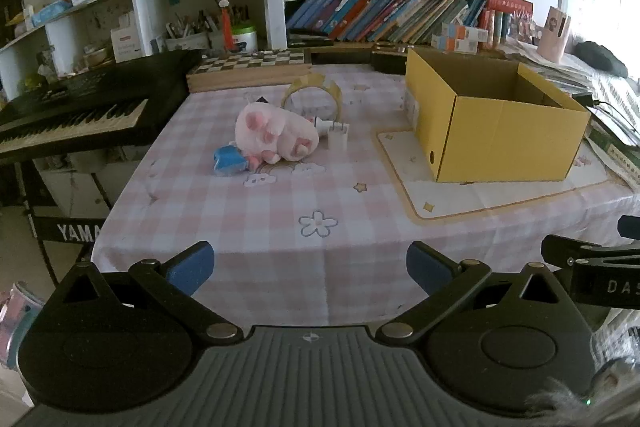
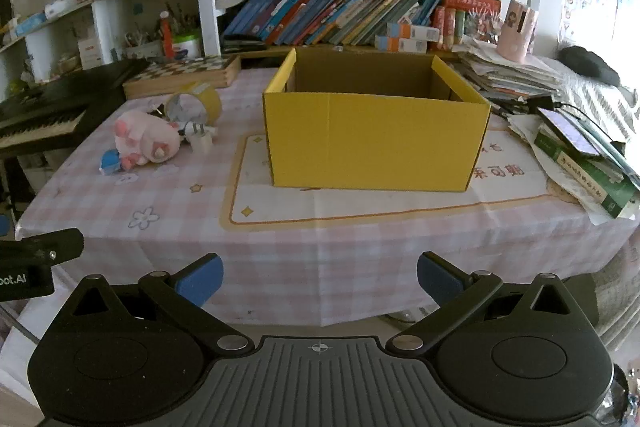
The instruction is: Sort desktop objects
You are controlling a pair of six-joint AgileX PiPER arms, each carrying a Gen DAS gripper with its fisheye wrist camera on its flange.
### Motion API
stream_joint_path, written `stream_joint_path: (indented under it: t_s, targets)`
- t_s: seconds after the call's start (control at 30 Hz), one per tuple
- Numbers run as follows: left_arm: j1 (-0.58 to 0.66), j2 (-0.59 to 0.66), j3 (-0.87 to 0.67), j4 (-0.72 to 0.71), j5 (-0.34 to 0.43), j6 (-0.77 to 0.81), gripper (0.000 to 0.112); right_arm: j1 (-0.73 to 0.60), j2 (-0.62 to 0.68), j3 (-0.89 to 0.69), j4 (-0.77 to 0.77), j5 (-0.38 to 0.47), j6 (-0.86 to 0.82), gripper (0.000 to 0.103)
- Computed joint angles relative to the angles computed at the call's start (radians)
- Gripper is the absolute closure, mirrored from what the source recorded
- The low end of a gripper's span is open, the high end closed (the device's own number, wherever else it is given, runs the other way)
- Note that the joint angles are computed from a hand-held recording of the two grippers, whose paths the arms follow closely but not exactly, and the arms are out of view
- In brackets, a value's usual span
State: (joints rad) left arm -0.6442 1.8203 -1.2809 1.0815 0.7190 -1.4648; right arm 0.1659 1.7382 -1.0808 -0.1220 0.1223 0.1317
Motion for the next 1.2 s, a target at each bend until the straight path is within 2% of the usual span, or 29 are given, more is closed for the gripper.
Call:
stream_joint_path:
  t_s: [0.13,0.5,1.0,1.2]
  targets:
    - [0.002,-0.004,0.004,0.002,-0.003,-0.003,0.009,0.007,0.004,-0.006,-0.057,0.0,0.053,0.0]
    - [0.033,-0.006,-0.005,-0.02,-0.017,0.021,0.009,0.014,0.017,-0.025,0.065,0.011,-0.072,0.0]
    - [0.058,0.0,-0.004,-0.04,-0.053,0.053,0.009,0.022,0.033,-0.047,0.102,0.034,-0.108,0.0]
    - [0.058,0.005,0.002,-0.023,-0.065,0.046,0.009,0.023,0.034,-0.043,0.055,0.033,-0.046,0.0]
